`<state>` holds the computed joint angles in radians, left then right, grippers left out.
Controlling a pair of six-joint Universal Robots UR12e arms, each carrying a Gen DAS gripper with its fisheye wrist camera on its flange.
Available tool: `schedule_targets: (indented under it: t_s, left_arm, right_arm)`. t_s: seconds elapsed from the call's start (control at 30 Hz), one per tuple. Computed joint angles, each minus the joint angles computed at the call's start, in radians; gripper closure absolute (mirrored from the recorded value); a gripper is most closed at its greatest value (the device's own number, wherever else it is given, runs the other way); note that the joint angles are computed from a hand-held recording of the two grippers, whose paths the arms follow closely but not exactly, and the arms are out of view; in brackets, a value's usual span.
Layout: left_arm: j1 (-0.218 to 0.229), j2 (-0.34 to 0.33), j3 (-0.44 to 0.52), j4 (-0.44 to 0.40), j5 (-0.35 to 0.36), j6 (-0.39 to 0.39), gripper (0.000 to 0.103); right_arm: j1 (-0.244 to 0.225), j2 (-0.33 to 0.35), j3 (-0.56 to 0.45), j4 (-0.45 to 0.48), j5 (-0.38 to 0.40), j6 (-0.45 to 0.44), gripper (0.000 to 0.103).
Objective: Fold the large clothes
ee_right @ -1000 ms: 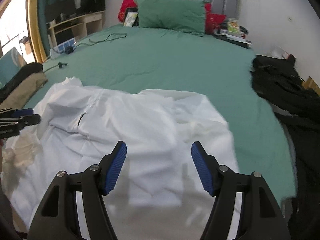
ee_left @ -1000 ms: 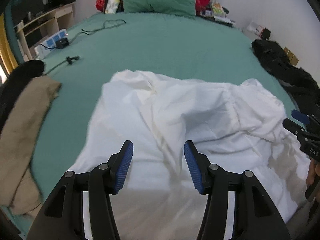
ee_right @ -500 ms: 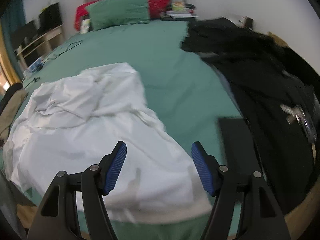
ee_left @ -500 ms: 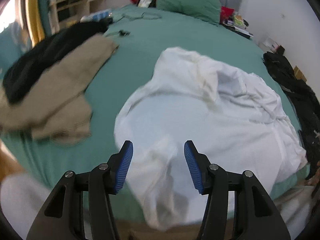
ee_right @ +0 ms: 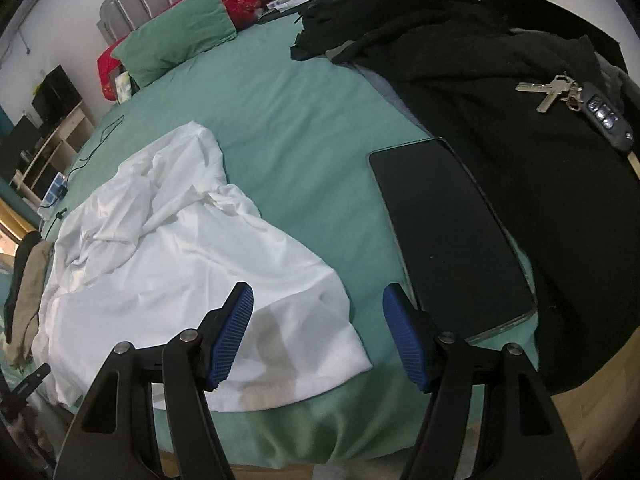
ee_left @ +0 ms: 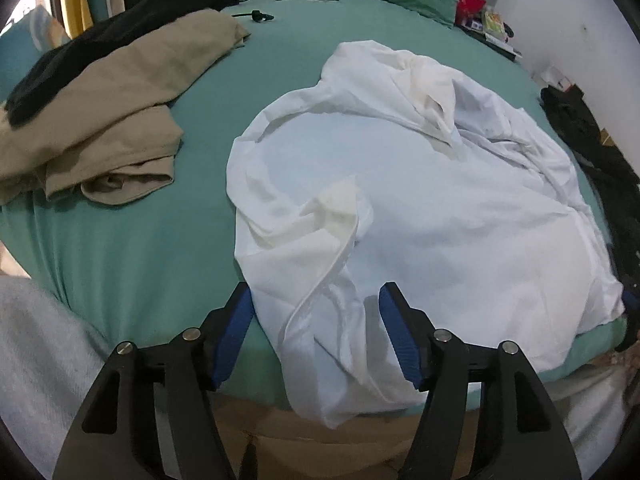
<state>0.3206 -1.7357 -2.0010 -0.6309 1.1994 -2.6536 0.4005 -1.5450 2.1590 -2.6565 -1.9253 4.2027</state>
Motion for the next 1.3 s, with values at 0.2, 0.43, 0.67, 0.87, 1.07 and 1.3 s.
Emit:
schedule_targets:
  t_s: [0.2,0.43,0.67,0.87,1.07,1.3]
  left_arm:
    - [-0.003,-0.027,0.025,0.032,0.052,-0.06,0.075]
    - [0.035,-0.028,0.014,0.13,-0.002,-0.131,0.099]
    - [0.066,0.013,-0.006,0.198,-0.078,-0.122,0.099]
    - [0.094,0.049,-0.011,0.224,-0.146,-0.124,0.099]
    - [0.112,0.072,0.005,0.22,-0.201,-0.143,0.099]
    - [0.112,0.07,0.028,0.238,-0.23,-0.161,0.099]
  right_arm:
    - [-0.016,0.016,-0.016,0.048,0.09,-0.063,0.036]
    - [0.007,0.069,-0.075,0.099,0.104,-0.19,0.091]
    - [0.023,0.048,-0.031,-0.055,0.117,-0.12,0.096]
    - [0.044,-0.009,0.02,-0.185,0.071,-0.049,0.097]
    - [0.072,-0.052,0.017,-0.175,-0.002,-0.05,0.098]
    - [0.076,-0.036,-0.033,-0.197,-0.056,-0.101,0.098]
